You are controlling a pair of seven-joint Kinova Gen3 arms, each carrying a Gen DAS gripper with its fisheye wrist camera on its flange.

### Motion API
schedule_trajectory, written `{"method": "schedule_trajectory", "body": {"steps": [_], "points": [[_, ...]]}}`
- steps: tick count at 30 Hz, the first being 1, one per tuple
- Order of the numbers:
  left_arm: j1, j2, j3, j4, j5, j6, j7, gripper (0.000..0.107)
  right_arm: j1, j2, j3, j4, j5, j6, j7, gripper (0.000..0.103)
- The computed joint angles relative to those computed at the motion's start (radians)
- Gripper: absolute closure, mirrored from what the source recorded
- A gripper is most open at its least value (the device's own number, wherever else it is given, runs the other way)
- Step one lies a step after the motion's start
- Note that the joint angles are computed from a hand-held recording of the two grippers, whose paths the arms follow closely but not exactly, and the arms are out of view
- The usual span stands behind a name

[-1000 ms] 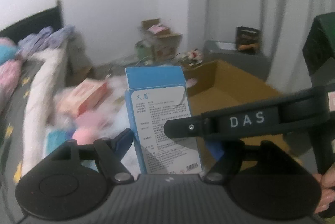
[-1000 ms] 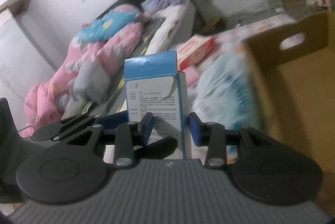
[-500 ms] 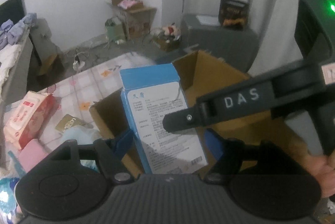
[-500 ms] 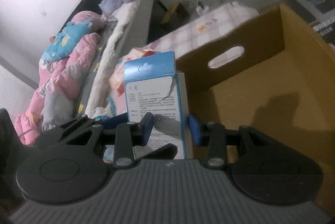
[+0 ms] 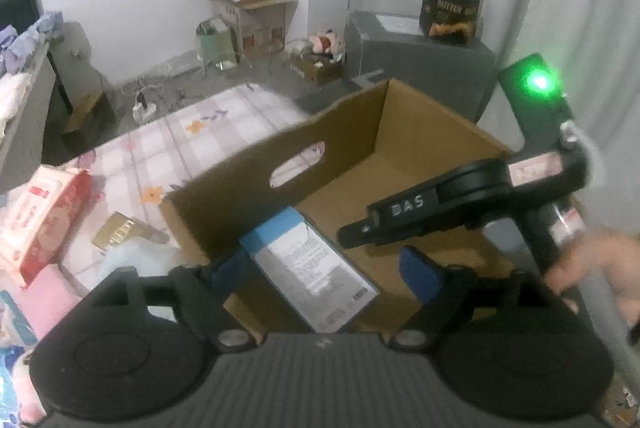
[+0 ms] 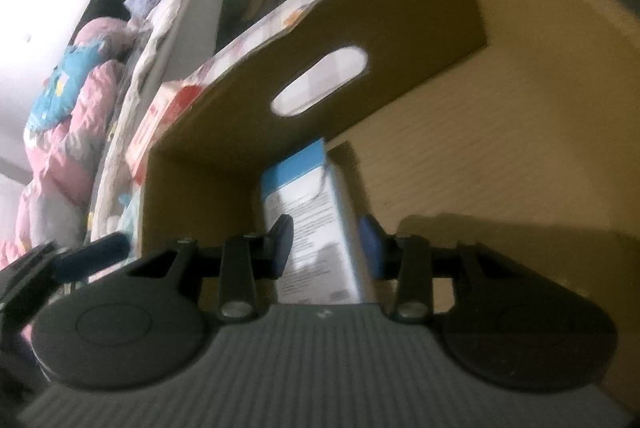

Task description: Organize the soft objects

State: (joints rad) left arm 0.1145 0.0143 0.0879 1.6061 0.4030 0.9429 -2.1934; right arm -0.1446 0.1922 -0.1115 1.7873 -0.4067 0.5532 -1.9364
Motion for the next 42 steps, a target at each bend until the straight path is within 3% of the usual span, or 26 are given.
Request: {"method": "schedule_trajectory", "body": {"steps": [6,11,14,19,22,24,27,31,34,42], "points": [[-0.057,-0.054,-0.059,0.006,0.06,0.066,-0.061,0.017,-0.025,0.081,0.011,-0.048,0.033,0.05,-0.086,0.067],[-0.111,-0.115,-0.126,0.066,0.101,0.047,-0.13,0.017,-0.005,0.12,-0.037,-0.06,-0.019,-0.003,-0.043,0.07],[-0.134,-0.122,-0.139,0.089,0.079,0.005,-0.133,0.017,-0.03,0.114,-0.023,-0.067,0.018,-0.004,-0.062,0.069],[-0.163,-0.066,-0.111,0.072,0.009,-0.07,-0.01,0.019,-0.056,0.055,-0.009,-0.042,0.067,-0.036,-0.097,0.068],[-0.164,0.01,-0.11,0.017,0.015,0.001,-0.003,0.019,-0.059,0.018,-0.002,-0.018,0.086,-0.042,-0.115,0.068],[-0.157,0.052,-0.087,-0.009,-0.036,0.036,0.045,0.021,-0.048,0.004,-0.007,-0.002,0.07,-0.049,-0.108,0.068],[-0.131,0.069,-0.075,0.01,-0.101,0.024,0.086,0.029,-0.035,-0.01,-0.014,0.023,0.043,-0.062,-0.088,0.068],[-0.154,0.035,-0.061,0.06,-0.098,0.007,0.037,0.067,-0.033,-0.014,-0.02,0.043,0.018,-0.076,-0.077,0.068],[-0.148,0.003,-0.064,0.071,-0.114,0.024,0.016,0.084,-0.028,-0.01,-0.024,0.05,-0.002,-0.091,-0.06,0.068],[-0.2,-0.017,-0.113,0.029,-0.022,0.234,-0.033,0.092,-0.021,-0.015,-0.031,0.066,-0.04,-0.106,-0.034,0.068]]}}
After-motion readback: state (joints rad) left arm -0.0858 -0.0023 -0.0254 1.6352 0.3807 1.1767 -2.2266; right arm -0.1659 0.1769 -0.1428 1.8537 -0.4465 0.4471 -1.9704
